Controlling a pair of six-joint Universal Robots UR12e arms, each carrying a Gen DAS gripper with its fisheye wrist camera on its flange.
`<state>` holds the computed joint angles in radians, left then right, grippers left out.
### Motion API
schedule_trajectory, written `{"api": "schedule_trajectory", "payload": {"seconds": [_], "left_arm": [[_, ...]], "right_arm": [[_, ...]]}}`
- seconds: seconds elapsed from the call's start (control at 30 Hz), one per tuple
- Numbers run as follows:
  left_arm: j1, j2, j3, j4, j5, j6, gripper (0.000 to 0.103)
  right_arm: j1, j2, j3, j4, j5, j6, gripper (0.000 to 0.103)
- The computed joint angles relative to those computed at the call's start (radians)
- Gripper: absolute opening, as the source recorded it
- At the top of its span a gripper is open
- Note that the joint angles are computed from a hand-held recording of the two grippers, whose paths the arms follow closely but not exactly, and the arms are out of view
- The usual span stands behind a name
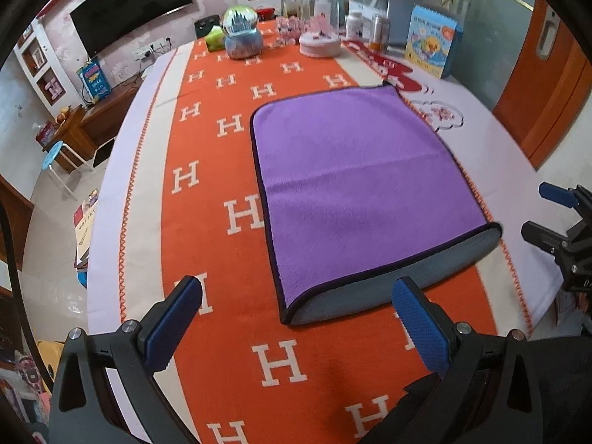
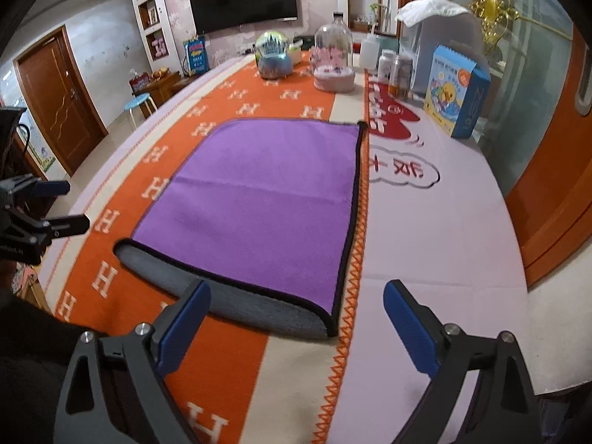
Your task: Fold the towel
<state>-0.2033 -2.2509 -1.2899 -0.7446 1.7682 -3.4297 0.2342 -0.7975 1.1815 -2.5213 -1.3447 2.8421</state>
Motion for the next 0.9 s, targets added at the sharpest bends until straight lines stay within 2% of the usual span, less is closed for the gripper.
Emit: {"api": "schedule_trajectory", "payload": {"seconds": [0.63, 0.9], "left_arm": [[0.033, -0.094, 0.083, -0.142, -0.095, 0.028, 0.102], [0.039, -0.106, 0.092, -0.172, -0.153, 0.014, 0.102]], "right_arm": [[0.002, 0.078, -0.077, 0.180, -0.025, -0.114, 0.081], [-0.001, 0.085, -0.087, 0.210, -0.012, -0.125, 0.073]]}}
